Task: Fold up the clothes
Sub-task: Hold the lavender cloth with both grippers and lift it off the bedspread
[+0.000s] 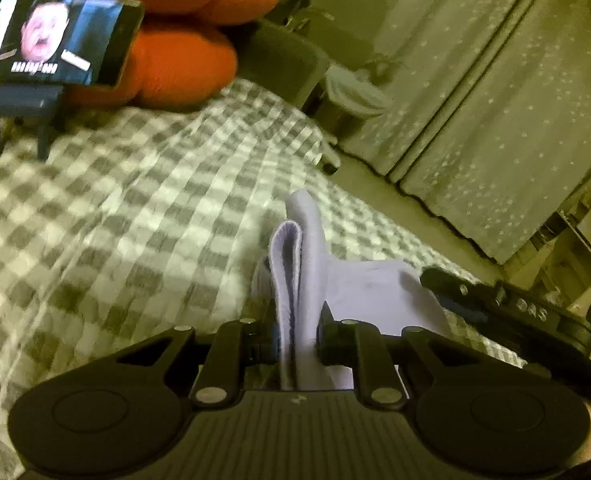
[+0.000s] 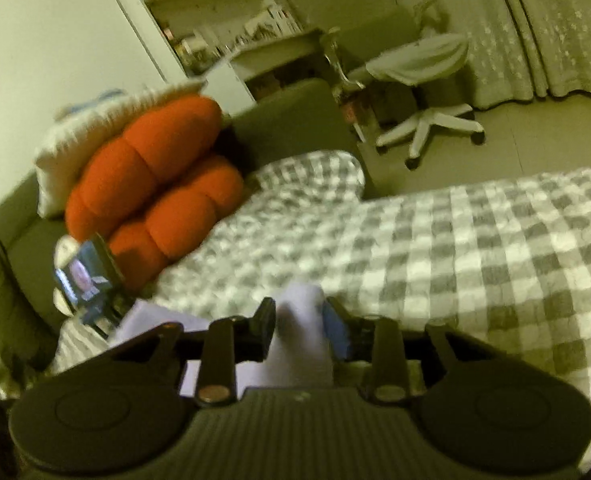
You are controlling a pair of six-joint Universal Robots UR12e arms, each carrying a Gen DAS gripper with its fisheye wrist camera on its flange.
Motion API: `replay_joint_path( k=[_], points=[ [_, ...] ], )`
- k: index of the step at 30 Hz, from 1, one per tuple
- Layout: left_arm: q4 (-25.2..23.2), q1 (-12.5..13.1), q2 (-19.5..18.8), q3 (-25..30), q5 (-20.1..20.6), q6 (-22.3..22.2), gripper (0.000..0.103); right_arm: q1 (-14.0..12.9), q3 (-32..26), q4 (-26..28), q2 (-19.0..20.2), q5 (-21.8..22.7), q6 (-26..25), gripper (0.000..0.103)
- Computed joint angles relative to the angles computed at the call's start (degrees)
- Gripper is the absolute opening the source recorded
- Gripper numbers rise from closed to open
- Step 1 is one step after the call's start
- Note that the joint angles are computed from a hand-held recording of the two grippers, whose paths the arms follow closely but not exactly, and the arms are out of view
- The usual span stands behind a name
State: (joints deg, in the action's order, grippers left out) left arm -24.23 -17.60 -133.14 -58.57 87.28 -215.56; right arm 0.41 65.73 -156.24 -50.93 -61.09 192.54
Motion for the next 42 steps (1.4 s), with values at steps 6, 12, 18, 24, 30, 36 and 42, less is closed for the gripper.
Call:
replay_joint_path(
  k=[6,12,18,24,30,36,42],
  points=[
    [0.6,0.5,-0.1,-0.2,-1.6,-4.4,0.015,-1.8,1.2,9.2,-2.0,6.0,2.5,0.05],
    [0.6,0.6,-0.5,0.1,-2.0,-6.5,0.015,-2.6,5.4,14.3,-5.2,10.9,-0.1,0.049],
    [-0.4,0.8,-0.4,0.3,-2.6,-7.5,0.015,-2.3,8.1,19.0,-8.2,8.6,-0.5,0.013],
    [-1.2,0.7,-0.2,0.3,-2.7,-7.2,0.015,-2.5,9.8,19.7,-9.7,7.7,0.8,0.014],
    [-1.1,0.9,-0.1,0.1,-3.6,-7.5,0.015,-3.1,8.6,12.7,-8.0,9.5,2.2,0.057],
    [-1.4,0.7,-0.3,0.4,-2.8,-6.5,0.016,-2.8,4.9,12.3,-4.5,11.0,3.0,0.053],
    [-1.6,0.6,-0.4,0.7,-2.5,-5.7,0.016,-1.4,4.3,8.9,-3.4,7.1,3.2,0.023]
  ],
)
